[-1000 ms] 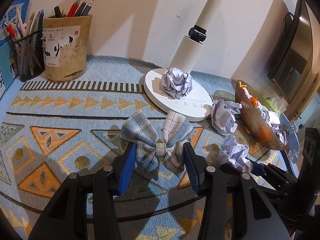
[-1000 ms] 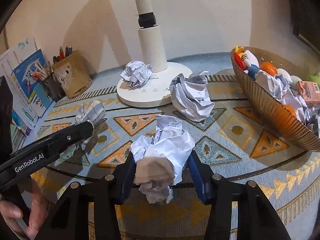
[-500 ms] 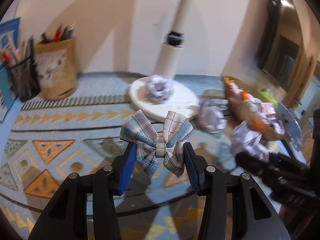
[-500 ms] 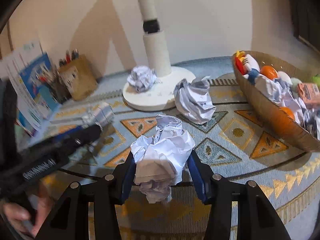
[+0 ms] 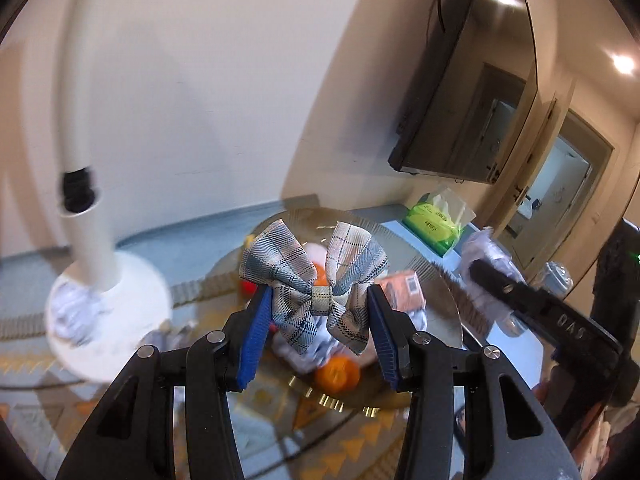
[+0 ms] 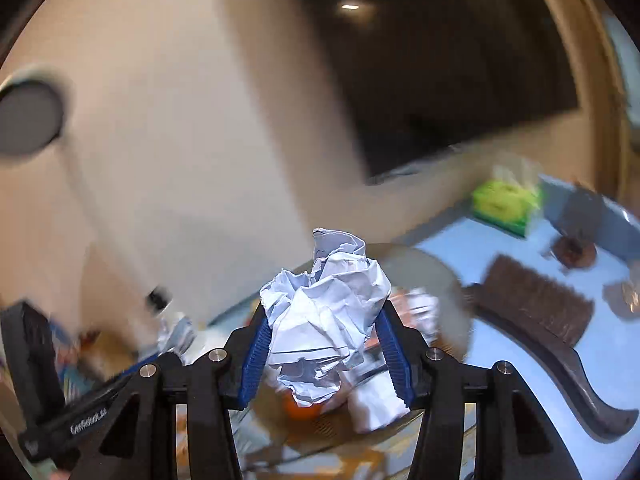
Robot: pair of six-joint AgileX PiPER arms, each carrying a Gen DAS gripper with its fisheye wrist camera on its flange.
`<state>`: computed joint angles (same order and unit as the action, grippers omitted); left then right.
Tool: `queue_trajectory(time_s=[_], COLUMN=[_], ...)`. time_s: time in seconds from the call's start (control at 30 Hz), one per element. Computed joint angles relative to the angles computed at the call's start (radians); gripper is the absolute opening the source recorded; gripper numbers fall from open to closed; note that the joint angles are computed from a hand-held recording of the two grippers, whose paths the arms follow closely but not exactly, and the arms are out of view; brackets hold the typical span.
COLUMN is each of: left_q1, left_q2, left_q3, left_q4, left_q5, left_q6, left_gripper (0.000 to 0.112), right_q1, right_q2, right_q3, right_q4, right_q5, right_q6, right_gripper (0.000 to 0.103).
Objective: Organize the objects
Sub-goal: 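Carry the paper ball with right tool over the bowl while left tool carries the plaid bow, then open both, then move both open tools back down toward the paper balls by the lamp base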
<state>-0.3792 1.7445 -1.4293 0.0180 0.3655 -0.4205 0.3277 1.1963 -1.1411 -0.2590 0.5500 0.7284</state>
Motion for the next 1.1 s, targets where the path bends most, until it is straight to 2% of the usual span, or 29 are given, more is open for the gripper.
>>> queue_trajectory(time_s=[0.07,0.13,0.2,0.27,0.3,0.4,0.47,0.53,0.63,0.7,0.77,0.8,0.83,0.87,0.9,0.97,1.03,1.1], left_q1=[-0.006,-0.006,0.003,0.020,0.024,0.032,0.046,0.079,0.142,0.170,0.215,0.229,0.235,0.223,0.214,0.253,0.314,0.317], left_q2=[0.048,0.069,0.050,-0.011,-0.047,-0.190,-0.297,-0.392,-0.574,-0.670,-0.736,-0.760,-0.774,-0.782,-0.788,-0.810,-0.787,-0.703], left_q3=[-0.051,-0.073,-0.041,0.037,0.081,0.228,0.319,0.381,0.458,0.443,0.379,0.352,0.326,0.306,0.309,0.367,0.438,0.526], left_q4=[0.005,0.015,0.008,-0.053,-0.036,0.134,0.225,0.208,0.240,0.312,0.334,0.361,0.399,0.469,0.516,0.490,0.362,0.338], left_q5=[0.004,0.018,0.013,-0.009,-0.022,-0.030,-0.011,0.019,0.112,0.219,0.352,0.399,0.440,0.488,0.509,0.455,0.346,0.205], left_q6=[0.008,0.000,0.000,0.060,0.047,-0.100,-0.192,-0.173,-0.178,-0.180,-0.103,-0.090,-0.092,-0.124,-0.151,-0.144,-0.069,-0.106], left_gripper=[0.057,0.078,0.079,0.079,0.079,0.079,0.079,0.081,0.084,0.084,0.085,0.087,0.099,0.103,0.102,0.102,0.102,0.102], right_q1=[-0.066,-0.094,-0.098,-0.076,-0.071,-0.069,-0.037,0.011,0.140,0.274,0.383,0.433,0.483,0.523,0.548,0.567,0.559,0.536], right_q2=[0.071,0.122,0.170,0.161,0.148,0.077,0.053,0.035,0.010,0.020,0.044,0.064,0.095,0.129,0.158,0.210,0.255,0.292], right_q3=[-0.047,-0.089,-0.144,-0.135,-0.119,-0.046,-0.035,-0.032,-0.030,-0.042,-0.058,-0.068,-0.085,-0.101,-0.109,-0.109,-0.096,-0.080], right_q4=[0.170,0.300,0.319,0.215,0.197,0.218,0.198,0.184,0.148,0.065,-0.018,-0.051,-0.080,-0.104,-0.111,-0.112,-0.096,-0.045], right_q5=[0.004,0.017,0.076,0.098,0.094,0.075,0.094,0.102,0.104,0.107,0.114,0.115,0.120,0.126,0.122,0.096,0.075,0.046], right_q6=[-0.171,-0.315,-0.350,-0.255,-0.237,-0.235,-0.205,-0.184,-0.137,-0.065,-0.001,0.018,0.034,0.055,0.068,0.090,0.099,0.079], right_gripper=[0.052,0.054,0.071,0.072,0.072,0.075,0.075,0.075,0.080,0.091,0.091,0.091,0.091,0.091,0.091,0.091,0.091,0.091])
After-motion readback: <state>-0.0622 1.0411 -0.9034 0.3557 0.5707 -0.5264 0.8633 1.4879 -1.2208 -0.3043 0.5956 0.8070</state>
